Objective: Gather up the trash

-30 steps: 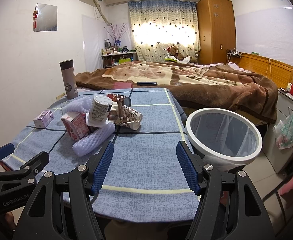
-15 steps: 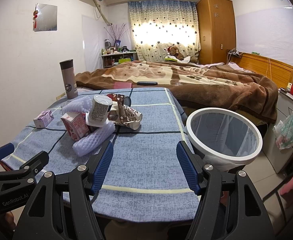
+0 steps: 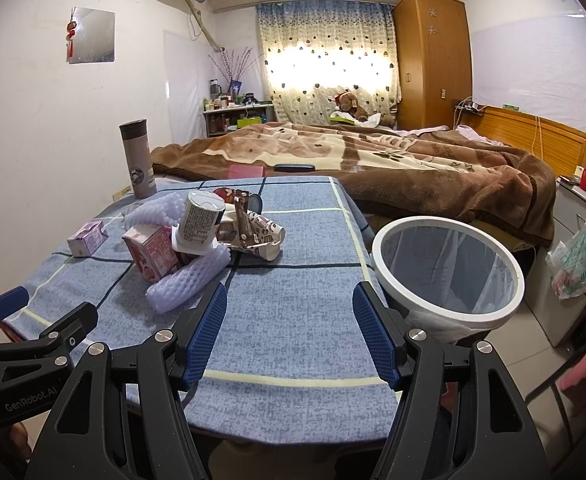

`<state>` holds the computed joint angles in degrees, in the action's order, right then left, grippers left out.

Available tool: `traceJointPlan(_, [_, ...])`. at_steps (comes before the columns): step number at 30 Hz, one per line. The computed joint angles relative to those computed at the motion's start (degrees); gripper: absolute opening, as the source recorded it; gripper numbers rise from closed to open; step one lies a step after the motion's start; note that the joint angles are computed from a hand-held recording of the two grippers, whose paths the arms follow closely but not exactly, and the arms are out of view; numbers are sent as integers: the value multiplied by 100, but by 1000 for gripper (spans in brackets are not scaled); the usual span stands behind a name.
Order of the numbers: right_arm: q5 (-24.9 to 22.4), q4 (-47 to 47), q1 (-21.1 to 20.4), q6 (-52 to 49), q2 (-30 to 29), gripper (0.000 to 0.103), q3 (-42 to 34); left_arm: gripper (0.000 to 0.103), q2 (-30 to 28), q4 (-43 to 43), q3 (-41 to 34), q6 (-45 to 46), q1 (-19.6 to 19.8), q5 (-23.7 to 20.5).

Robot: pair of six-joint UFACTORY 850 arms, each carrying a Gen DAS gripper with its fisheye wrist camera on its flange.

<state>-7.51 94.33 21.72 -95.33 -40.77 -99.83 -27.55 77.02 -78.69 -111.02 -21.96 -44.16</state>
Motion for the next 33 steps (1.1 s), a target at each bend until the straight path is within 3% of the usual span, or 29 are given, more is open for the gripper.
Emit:
traceJointPlan(10, [12,-235,9,229,-25,67,-34,103,-31,-34,-34,33,8,12])
traceJointPlan(20, [-155,-1856,-11,1887,-326,67,-457,103,-237,-266,-251,422,179,341])
traceJointPlan(27, [-934,-3591,-133,3716,-1271,67,-1949,103,-276,-723,-272,914,607,1535])
traceJointPlan(33, [-1940,-5175,-176,5355,-2394,67,-3926,103,-515,-1178,-602,1556,778,2006])
